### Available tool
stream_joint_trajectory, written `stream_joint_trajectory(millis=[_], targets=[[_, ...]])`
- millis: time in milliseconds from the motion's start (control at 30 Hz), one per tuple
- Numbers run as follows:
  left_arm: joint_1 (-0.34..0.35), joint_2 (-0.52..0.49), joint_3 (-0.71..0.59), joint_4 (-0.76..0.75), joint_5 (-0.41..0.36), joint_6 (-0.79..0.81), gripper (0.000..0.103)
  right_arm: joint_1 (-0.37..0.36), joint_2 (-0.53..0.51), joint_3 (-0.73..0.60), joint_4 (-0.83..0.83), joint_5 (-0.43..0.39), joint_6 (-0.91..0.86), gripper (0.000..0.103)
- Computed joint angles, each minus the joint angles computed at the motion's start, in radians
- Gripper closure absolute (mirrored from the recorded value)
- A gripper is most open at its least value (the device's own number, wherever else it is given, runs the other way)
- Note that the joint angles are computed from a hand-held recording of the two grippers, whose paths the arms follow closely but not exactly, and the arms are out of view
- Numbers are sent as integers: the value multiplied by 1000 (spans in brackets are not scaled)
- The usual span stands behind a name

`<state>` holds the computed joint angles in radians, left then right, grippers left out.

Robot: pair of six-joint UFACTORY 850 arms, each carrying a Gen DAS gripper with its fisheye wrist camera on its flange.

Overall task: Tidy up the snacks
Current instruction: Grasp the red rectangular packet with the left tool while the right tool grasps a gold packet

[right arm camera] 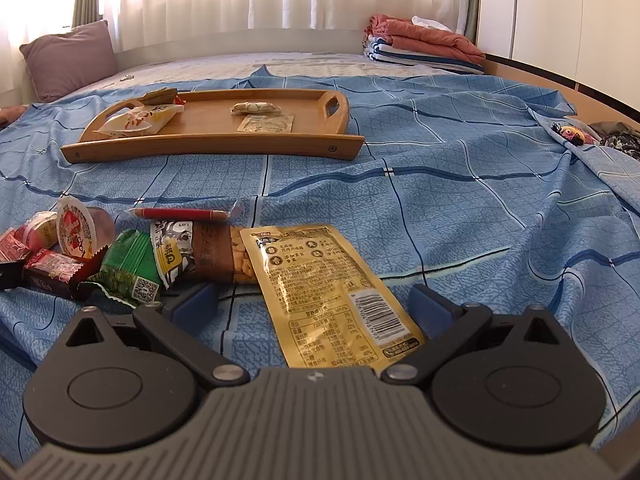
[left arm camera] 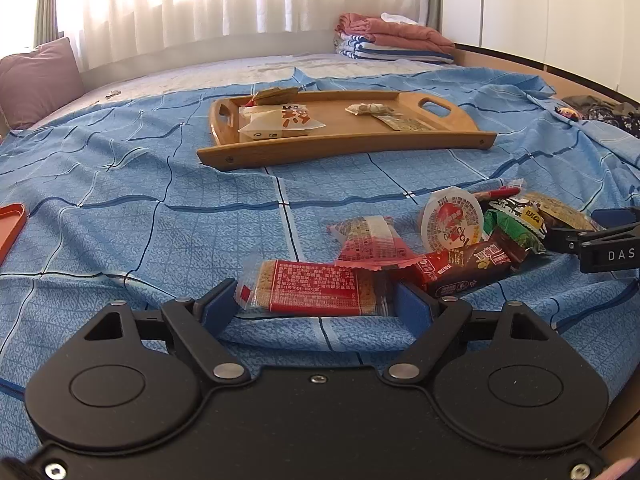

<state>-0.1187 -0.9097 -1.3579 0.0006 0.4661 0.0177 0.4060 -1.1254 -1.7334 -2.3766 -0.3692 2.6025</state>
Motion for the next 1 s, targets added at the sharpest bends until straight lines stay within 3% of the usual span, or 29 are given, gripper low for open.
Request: stream_joint_trajectory(millis=[100,267,467,667,1000], targets=[[-1,5,10,-5,15,-1,31,0,0,0,-2,-1,2,0],[-2,18,22,-16,20,7,35,2,5,2,-4,-1,8,0],[4,32,28,-25,23,6,37,3,8,-14,-18,32,-11,13],[6,48,45,-39,44,9,37,4,24,0,-80,55,50,36],[13,64,56,-80,67,27,37,10,63,46,-164,17,158,37]])
